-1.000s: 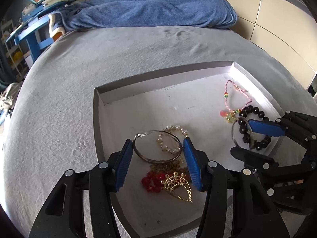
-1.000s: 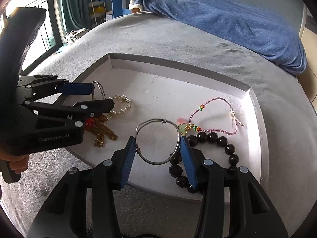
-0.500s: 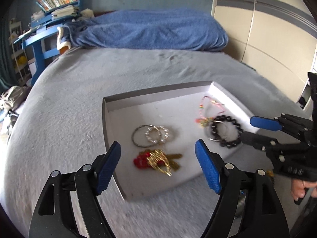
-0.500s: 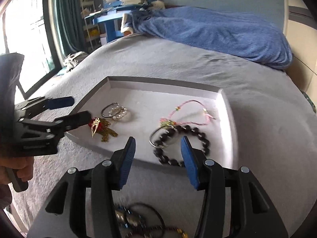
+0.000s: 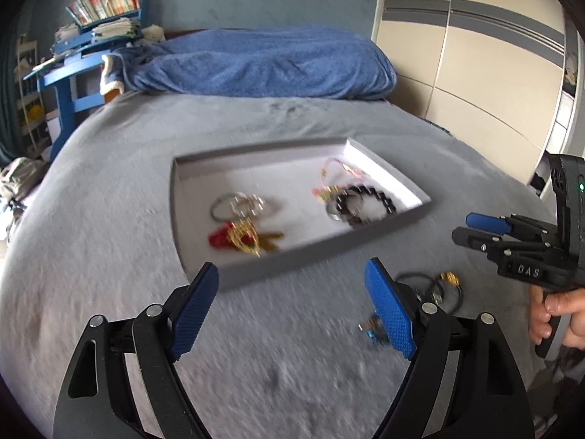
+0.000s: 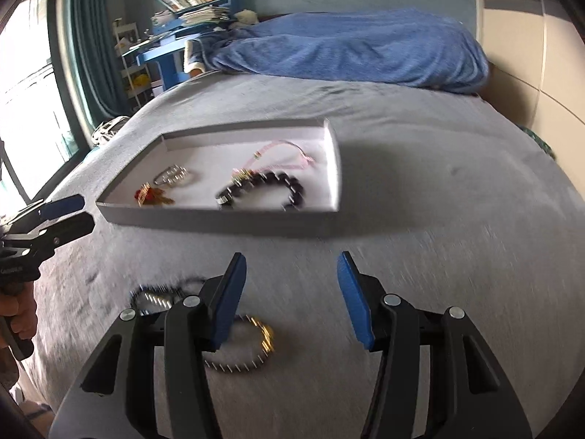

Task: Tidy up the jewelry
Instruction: 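Lower the right tool onto the dark red bead bracelet and close it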

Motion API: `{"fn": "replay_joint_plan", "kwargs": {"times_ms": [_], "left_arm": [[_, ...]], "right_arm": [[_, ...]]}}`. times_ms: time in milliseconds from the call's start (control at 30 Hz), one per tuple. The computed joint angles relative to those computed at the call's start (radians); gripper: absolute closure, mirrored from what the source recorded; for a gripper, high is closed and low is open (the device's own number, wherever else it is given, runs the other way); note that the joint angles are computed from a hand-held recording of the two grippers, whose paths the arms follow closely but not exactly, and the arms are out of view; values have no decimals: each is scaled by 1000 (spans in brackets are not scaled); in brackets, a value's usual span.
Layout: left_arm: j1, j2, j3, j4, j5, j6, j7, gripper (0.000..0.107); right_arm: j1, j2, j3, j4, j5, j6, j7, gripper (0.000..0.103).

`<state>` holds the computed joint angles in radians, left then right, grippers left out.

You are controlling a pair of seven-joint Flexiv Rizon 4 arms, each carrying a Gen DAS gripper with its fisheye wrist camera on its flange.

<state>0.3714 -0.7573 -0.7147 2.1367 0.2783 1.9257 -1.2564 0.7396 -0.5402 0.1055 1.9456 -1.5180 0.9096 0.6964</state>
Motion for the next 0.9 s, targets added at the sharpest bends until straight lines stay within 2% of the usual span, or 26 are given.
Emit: {"fn": "replay_joint_plan", "kwargs": {"times_ms": [233, 500, 733, 867, 900], "left_arm": [[-2, -19, -3, 38, 19, -7, 8, 25], [-58, -6, 23, 40, 3, -44, 71, 25], [-103, 2, 59, 38, -48, -58, 106, 25], [-92, -2, 46, 45, -40, -45, 115, 25], [-85, -3, 36, 44, -38, -54, 119, 25]], "right_arm": [[-6, 29, 21, 82, -1, -12, 88, 51], [-8, 18, 33, 99, -26, -3, 157, 51], [-2, -14, 27, 60, -42, 23, 135, 51], [2, -37, 23, 31, -18, 41, 89, 51], [3, -44, 21, 23, -1, 45, 65, 55]]}}
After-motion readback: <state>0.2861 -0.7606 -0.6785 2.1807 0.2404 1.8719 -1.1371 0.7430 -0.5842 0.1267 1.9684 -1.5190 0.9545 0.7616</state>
